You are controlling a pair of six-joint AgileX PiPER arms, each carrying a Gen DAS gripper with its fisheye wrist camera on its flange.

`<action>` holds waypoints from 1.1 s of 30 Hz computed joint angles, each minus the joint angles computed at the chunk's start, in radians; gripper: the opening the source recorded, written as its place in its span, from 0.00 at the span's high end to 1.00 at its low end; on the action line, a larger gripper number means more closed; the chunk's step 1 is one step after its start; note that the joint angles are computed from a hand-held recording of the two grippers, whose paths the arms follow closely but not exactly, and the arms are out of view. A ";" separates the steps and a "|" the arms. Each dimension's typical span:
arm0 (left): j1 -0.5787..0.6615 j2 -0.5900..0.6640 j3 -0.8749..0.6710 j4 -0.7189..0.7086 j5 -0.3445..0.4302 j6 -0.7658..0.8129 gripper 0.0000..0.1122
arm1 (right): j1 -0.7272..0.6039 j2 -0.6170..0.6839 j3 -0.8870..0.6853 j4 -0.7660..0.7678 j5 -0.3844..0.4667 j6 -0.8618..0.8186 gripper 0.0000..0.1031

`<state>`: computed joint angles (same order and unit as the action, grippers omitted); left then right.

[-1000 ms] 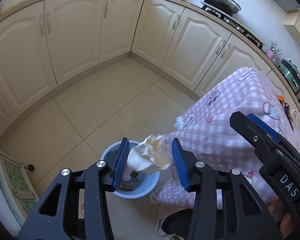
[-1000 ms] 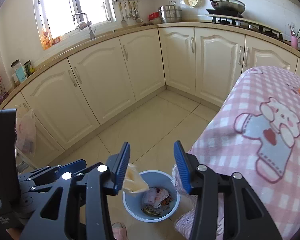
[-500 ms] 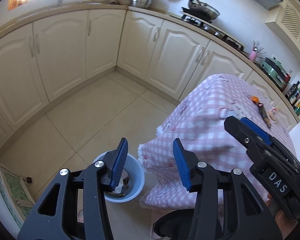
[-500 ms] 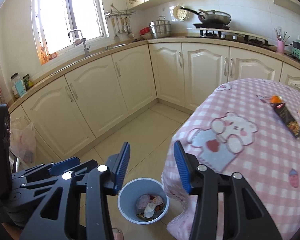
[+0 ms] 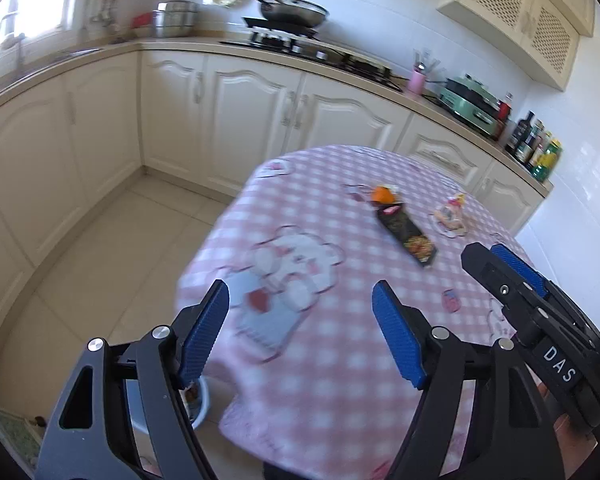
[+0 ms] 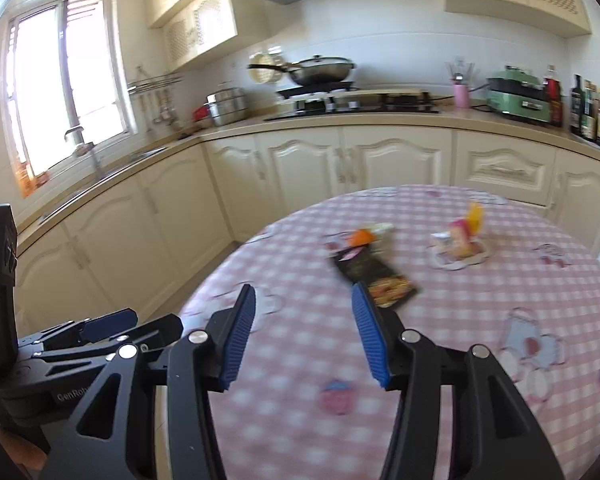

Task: Collect trash
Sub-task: 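Grasp the red-white wrapper with the left tool while the right tool grasps the yellow-topped candy bag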

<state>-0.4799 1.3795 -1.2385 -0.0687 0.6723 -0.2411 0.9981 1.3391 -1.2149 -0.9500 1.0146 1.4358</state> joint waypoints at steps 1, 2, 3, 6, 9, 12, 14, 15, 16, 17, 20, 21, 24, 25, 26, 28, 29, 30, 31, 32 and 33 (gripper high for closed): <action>-0.032 0.046 -0.048 0.003 0.006 -0.010 0.37 | -0.037 -0.037 0.026 0.011 0.002 -0.020 0.51; -0.061 0.081 -0.086 0.019 0.017 -0.032 0.37 | -0.063 -0.060 0.049 0.019 -0.003 -0.032 0.50; -0.088 0.113 -0.118 0.035 0.024 -0.052 0.37 | -0.101 -0.087 0.071 0.032 -0.017 -0.054 0.50; -0.136 0.216 -0.233 0.051 0.057 -0.080 0.37 | -0.220 -0.138 0.113 0.086 -0.064 -0.136 0.50; -0.151 0.332 -0.369 0.038 0.095 -0.093 0.37 | -0.347 -0.158 0.132 0.166 -0.134 -0.239 0.50; -0.167 0.441 -0.502 0.071 0.137 -0.124 0.37 | -0.459 -0.153 0.143 0.248 -0.204 -0.342 0.50; -0.161 0.509 -0.584 0.059 0.174 -0.122 0.37 | -0.515 -0.139 0.146 0.287 -0.240 -0.393 0.50; -0.158 0.542 -0.624 0.049 0.192 -0.116 0.37 | -0.552 -0.131 0.148 0.324 -0.271 -0.430 0.50; -0.157 0.572 -0.660 0.050 0.211 -0.121 0.37 | -0.585 -0.121 0.145 0.357 -0.294 -0.466 0.50; -0.158 0.590 -0.682 0.050 0.221 -0.125 0.37 | -0.619 -0.103 0.137 0.394 -0.314 -0.503 0.48; -0.168 0.662 -0.776 0.074 0.259 -0.140 0.39 | -0.685 -0.061 0.119 0.484 -0.354 -0.583 0.46; -0.170 0.678 -0.799 0.082 0.272 -0.137 0.43 | -0.705 -0.047 0.112 0.515 -0.368 -0.608 0.45; -0.180 0.708 -0.840 0.089 0.281 -0.112 0.69 | -0.759 0.006 0.079 0.592 -0.397 -0.664 0.44; -0.181 0.711 -0.844 0.086 0.280 -0.107 0.71 | -0.782 0.028 0.068 0.634 -0.413 -0.691 0.44; -0.180 0.706 -0.838 0.086 0.270 -0.104 0.75 | -0.798 0.047 0.057 0.666 -0.421 -0.707 0.44; -0.171 0.686 -0.807 0.067 0.242 -0.086 0.80 | -0.827 0.082 0.028 0.727 -0.428 -0.747 0.44; -0.167 0.673 -0.789 0.058 0.228 -0.079 0.82 | -0.839 0.104 0.012 0.758 -0.432 -0.766 0.44; -0.161 0.651 -0.757 0.049 0.205 -0.070 0.83 | -0.843 0.122 -0.001 0.757 -0.430 -0.760 0.44; -0.154 0.626 -0.724 0.042 0.182 -0.066 0.84 | -0.847 0.134 -0.009 0.758 -0.432 -0.757 0.44; -0.149 0.609 -0.701 0.037 0.165 -0.062 0.85 | -0.859 0.151 -0.020 0.787 -0.439 -0.775 0.44; -0.142 0.585 -0.672 0.028 0.146 -0.054 0.85 | -0.871 0.161 -0.028 0.815 -0.439 -0.801 0.44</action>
<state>-0.6218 1.9647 -1.9101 -0.0410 0.8183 -0.2947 0.1276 1.5001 -1.2431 -0.1352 0.5751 0.6347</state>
